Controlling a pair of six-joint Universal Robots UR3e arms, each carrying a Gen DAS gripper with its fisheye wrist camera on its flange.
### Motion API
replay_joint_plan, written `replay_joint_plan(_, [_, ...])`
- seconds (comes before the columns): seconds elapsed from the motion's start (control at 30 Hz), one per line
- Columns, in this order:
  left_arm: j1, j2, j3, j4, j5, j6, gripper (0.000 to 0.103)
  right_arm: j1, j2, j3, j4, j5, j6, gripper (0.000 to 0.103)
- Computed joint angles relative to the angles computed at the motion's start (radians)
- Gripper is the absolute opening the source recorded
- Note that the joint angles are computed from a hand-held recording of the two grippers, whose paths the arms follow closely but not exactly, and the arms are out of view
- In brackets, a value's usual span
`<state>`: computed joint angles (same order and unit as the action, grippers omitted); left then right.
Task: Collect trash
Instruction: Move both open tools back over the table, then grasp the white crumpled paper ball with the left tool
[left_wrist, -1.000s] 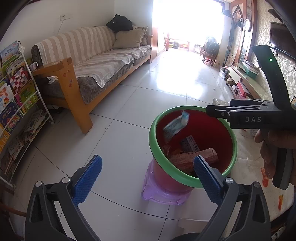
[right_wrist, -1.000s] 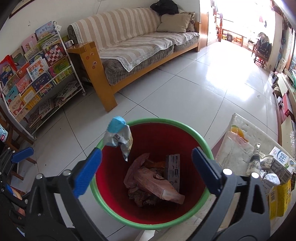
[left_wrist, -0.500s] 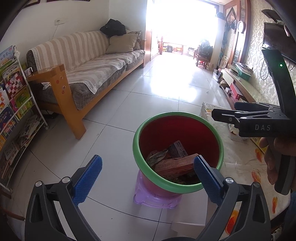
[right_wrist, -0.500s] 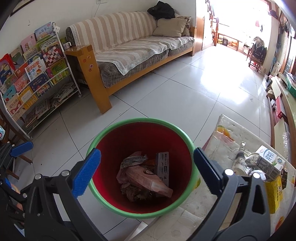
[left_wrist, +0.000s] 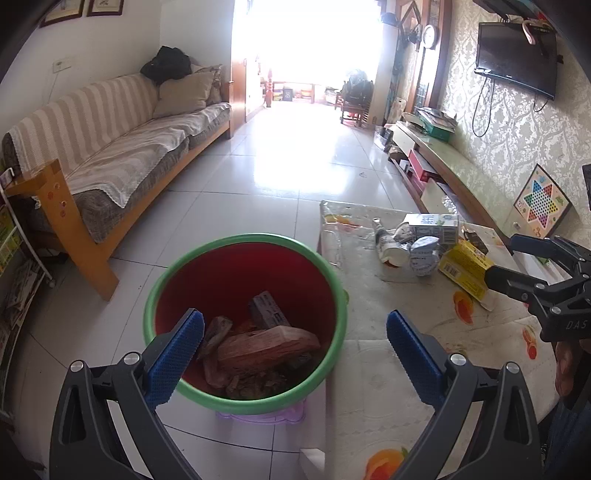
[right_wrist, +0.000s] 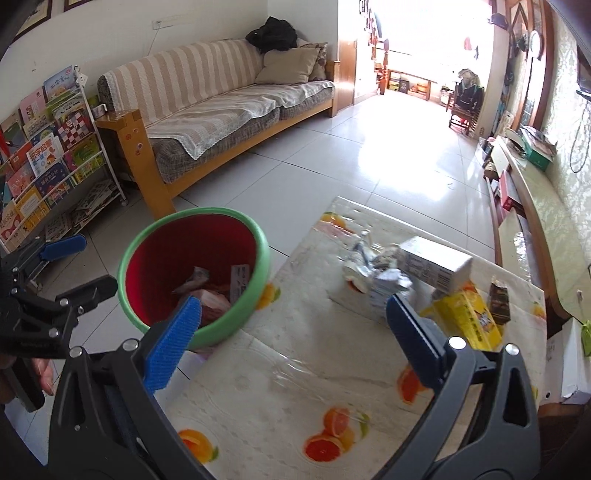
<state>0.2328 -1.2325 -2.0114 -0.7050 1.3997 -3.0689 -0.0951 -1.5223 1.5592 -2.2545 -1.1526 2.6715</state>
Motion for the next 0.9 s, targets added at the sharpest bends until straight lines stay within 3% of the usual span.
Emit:
replay_joint_plan(0.23, [-0.252, -0.318, 0.261, 0.058, 0.074, -0.130, 0.095, -0.281, -0.122, 0.134, 0.065, 0.073, -0.139, 0.098])
replay_joint_plan(0.3, [-0.295, -0.407, 0.350, 0.047, 0.058, -0.152, 0.095, -0.342, -0.127, 0.137, 0.087, 0.090, -0.165, 0.098])
replay_joint_plan(0.6, [-0.470, -0.817, 0.837, -0.137, 0.132, -0.234, 0.095, -0.557, -0.121, 0.146, 0.130, 0.159, -0.248, 0.098])
replay_joint_plan(0.9, [-0.519, -1.163, 1.299, -0.357, 0.217, -0.467, 0.095, -0.666, -0.049, 0.115, 0.149, 0.178, -0.274, 0.098])
